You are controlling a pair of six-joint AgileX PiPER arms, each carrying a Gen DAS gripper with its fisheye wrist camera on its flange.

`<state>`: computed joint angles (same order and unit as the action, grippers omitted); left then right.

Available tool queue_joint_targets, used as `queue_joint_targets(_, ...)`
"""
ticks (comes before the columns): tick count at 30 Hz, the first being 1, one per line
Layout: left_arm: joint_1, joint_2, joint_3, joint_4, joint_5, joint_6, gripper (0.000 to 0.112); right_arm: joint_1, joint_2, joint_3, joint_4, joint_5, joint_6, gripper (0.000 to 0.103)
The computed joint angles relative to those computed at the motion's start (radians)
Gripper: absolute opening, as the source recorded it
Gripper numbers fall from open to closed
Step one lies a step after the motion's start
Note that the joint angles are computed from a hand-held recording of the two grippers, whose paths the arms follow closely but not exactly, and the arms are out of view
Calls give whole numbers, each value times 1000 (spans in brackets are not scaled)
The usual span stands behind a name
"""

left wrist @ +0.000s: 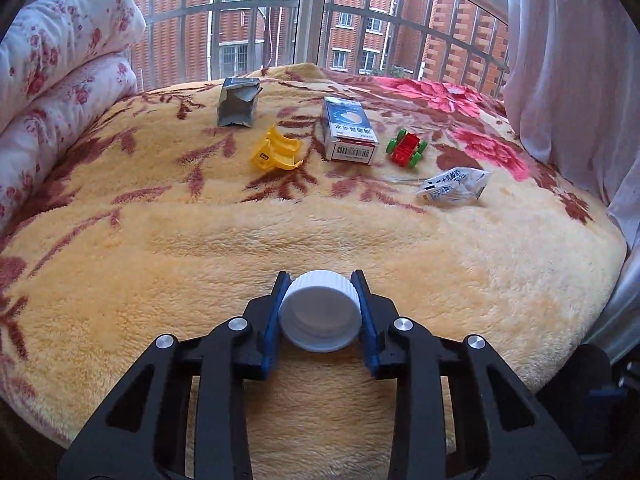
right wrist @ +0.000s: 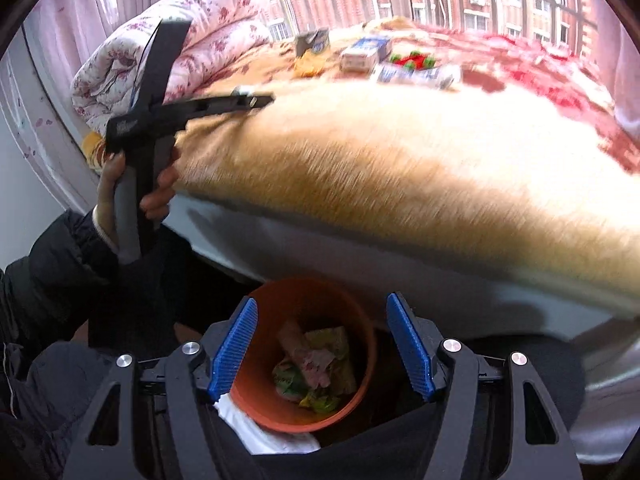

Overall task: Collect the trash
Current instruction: 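Swing both tools back to the bed and grasp the white bottle cap with the left gripper, then grasp the clear plastic bag with the right gripper while the left gripper holds the cap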

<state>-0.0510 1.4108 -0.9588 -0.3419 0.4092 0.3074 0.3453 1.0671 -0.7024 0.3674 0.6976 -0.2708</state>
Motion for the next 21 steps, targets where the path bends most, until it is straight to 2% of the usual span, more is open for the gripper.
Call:
queue_joint_targets(4,-3,-37,6,45,24,-25,31,-83,74,-121,19,12,-100,66)
queue_joint_targets(7,-19,-69,25,127,22,-95,31,-115,177,-250,-20,-4,-148,66)
queue_joint_targets(11,-42,-99,59,221,4,-192,31,-116,397,-494,-153,-15,-182,66)
queue_joint_targets(17,-53,-97,67,249,6,-219,31,-125,678,-814,-200,82,-354,66)
queue_joint_targets(21,-38,-73,43,191,22,-163,31,-101,822,-981,-262,168,-432,66)
